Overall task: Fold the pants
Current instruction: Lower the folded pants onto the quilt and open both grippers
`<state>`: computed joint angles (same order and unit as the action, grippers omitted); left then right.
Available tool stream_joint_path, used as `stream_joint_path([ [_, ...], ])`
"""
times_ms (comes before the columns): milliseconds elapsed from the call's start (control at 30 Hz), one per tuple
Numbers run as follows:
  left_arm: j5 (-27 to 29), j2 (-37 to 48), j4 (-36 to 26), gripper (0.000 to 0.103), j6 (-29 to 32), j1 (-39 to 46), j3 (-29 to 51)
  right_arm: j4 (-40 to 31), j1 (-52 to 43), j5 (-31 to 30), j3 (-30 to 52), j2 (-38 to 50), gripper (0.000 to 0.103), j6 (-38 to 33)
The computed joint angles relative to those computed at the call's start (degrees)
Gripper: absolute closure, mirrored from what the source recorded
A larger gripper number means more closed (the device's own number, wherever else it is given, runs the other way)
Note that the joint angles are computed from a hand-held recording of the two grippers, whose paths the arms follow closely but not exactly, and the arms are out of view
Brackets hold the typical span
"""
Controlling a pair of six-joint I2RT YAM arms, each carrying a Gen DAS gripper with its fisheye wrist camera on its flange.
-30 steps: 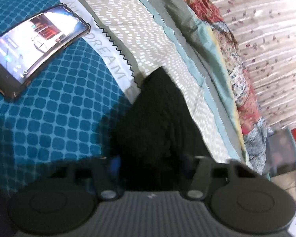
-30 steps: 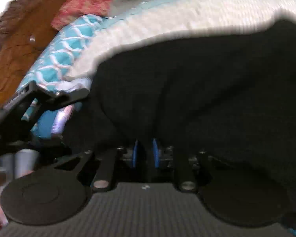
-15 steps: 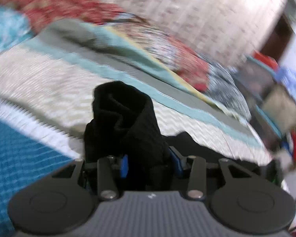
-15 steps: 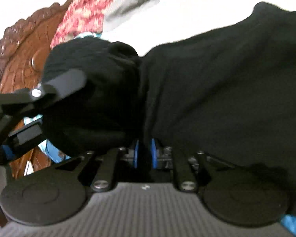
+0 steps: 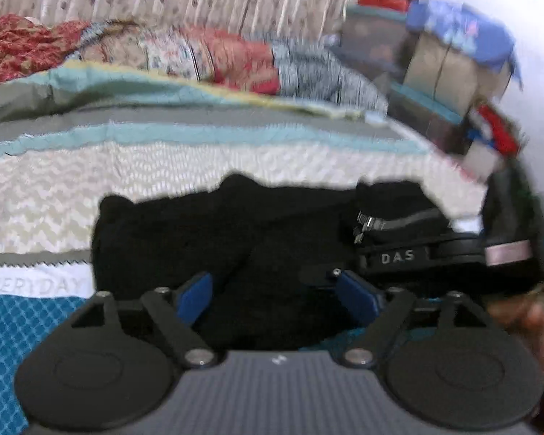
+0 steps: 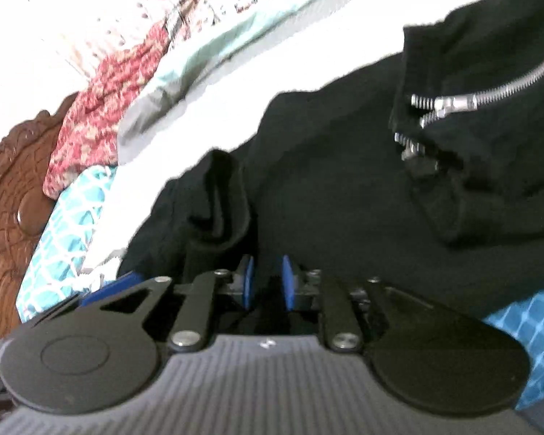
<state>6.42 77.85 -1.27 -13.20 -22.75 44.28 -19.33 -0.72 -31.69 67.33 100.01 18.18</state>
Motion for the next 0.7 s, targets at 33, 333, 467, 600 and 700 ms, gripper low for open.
stream_joint_path([
  [33, 0.9, -2.4, 0.3, 0.015, -1.3, 1.4, -1.3, 0.6, -0.6, -1.2, 0.3, 0.1, 0.067, 0.9],
  [333, 9.7, -7.4, -0.6, 0.015, -15.7, 19.2, -5.8, -3.3, 2.4, -4.7, 15.5, 13.0, 0.030, 6.1],
  [467, 10.8, -6.6, -0.5, 0.015, -16.1, 20.7, -5.9, -11.3, 5.7, -1.9, 20.3, 15.0, 0.073, -0.8],
  [600, 11.1, -5.0, -0.8, 0.015, -15.1, 20.0, -5.3, -1.8, 6.0, 2.7, 10.2, 3.9, 0.082, -7.4],
  [700, 11.2, -3.4, 0.3, 0.015, -15.9, 18.6, -5.1, 7.1, 5.3, 10.1, 0.6, -4.8, 0.082, -11.9],
])
